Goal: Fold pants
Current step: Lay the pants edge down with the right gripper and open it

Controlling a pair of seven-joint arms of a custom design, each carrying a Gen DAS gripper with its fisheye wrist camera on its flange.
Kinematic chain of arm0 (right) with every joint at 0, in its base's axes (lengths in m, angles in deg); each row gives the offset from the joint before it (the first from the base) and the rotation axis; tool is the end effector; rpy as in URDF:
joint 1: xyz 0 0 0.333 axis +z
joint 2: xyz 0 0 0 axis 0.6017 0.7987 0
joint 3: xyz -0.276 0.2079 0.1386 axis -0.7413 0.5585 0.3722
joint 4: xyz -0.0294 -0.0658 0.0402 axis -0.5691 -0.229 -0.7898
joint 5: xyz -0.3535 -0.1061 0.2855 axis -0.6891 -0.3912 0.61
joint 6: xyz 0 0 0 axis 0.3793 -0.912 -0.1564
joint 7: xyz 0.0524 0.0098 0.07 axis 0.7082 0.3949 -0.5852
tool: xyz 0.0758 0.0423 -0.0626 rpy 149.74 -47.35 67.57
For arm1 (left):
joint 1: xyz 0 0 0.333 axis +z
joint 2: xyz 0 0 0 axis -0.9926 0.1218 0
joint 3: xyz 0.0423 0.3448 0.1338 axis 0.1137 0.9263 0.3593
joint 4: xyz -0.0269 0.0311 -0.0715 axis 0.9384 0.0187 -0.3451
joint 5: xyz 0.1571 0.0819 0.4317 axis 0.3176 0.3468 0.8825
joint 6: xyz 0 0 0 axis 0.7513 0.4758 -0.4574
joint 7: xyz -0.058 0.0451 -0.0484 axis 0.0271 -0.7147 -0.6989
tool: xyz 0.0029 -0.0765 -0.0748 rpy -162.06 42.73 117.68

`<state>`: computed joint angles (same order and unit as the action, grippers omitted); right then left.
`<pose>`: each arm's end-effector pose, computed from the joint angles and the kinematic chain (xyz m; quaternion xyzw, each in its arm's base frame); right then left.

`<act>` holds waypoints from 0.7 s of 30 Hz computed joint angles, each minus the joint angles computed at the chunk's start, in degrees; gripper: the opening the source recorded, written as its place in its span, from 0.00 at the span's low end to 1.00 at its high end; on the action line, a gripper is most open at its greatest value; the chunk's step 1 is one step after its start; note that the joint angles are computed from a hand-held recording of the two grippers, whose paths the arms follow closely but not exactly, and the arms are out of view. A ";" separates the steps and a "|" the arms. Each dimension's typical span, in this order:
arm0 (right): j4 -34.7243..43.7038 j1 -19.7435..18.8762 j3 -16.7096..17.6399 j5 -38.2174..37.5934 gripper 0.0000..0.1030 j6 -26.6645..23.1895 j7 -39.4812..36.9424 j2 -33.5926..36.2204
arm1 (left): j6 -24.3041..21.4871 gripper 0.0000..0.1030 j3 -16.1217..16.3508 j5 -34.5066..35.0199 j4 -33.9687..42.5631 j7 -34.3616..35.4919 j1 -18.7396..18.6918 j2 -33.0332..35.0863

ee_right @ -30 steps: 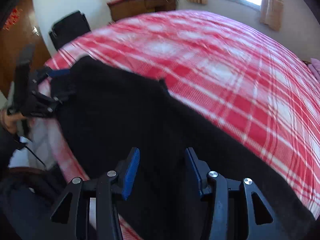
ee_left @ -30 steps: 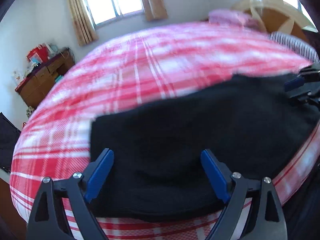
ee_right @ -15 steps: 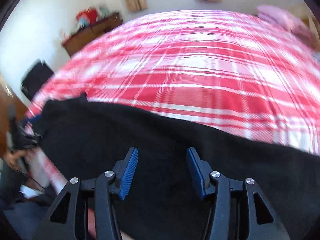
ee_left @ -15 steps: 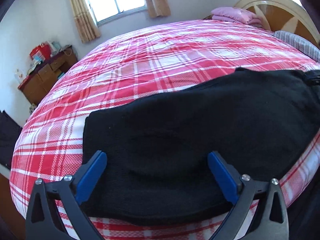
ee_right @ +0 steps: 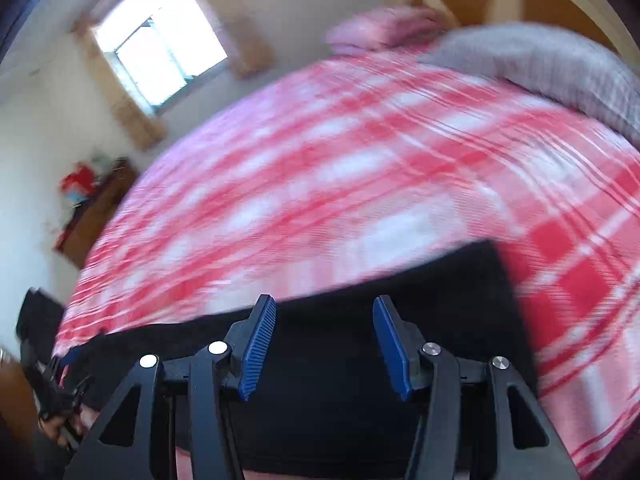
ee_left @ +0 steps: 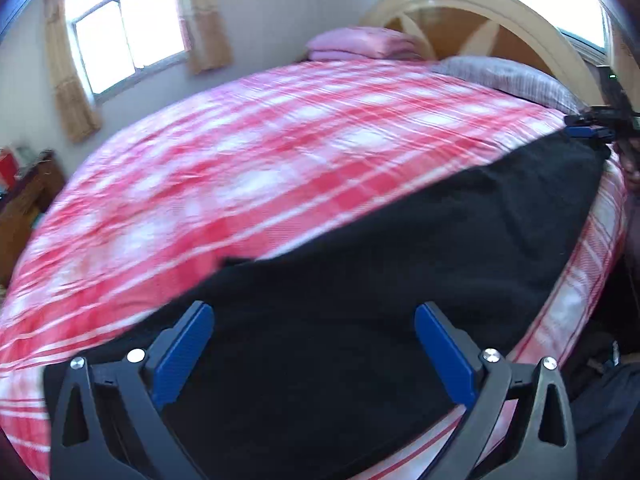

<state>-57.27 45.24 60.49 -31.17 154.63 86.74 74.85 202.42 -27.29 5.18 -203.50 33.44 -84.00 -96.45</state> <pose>0.6756 0.0931 0.4621 -0.6909 0.6104 -0.0780 0.3794 0.4350 -0.0910 0.4496 -0.6306 0.6758 -0.2421 0.2952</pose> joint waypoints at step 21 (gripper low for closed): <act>-4.59 -2.57 -2.31 9.24 0.54 -12.25 -12.45 -5.26 | -1.31 1.00 -2.35 2.14 1.16 -7.31 0.37 3.62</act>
<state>-61.86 42.67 58.18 -21.94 142.38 74.28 69.59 201.11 -29.64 7.32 -202.34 26.13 -83.63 -92.83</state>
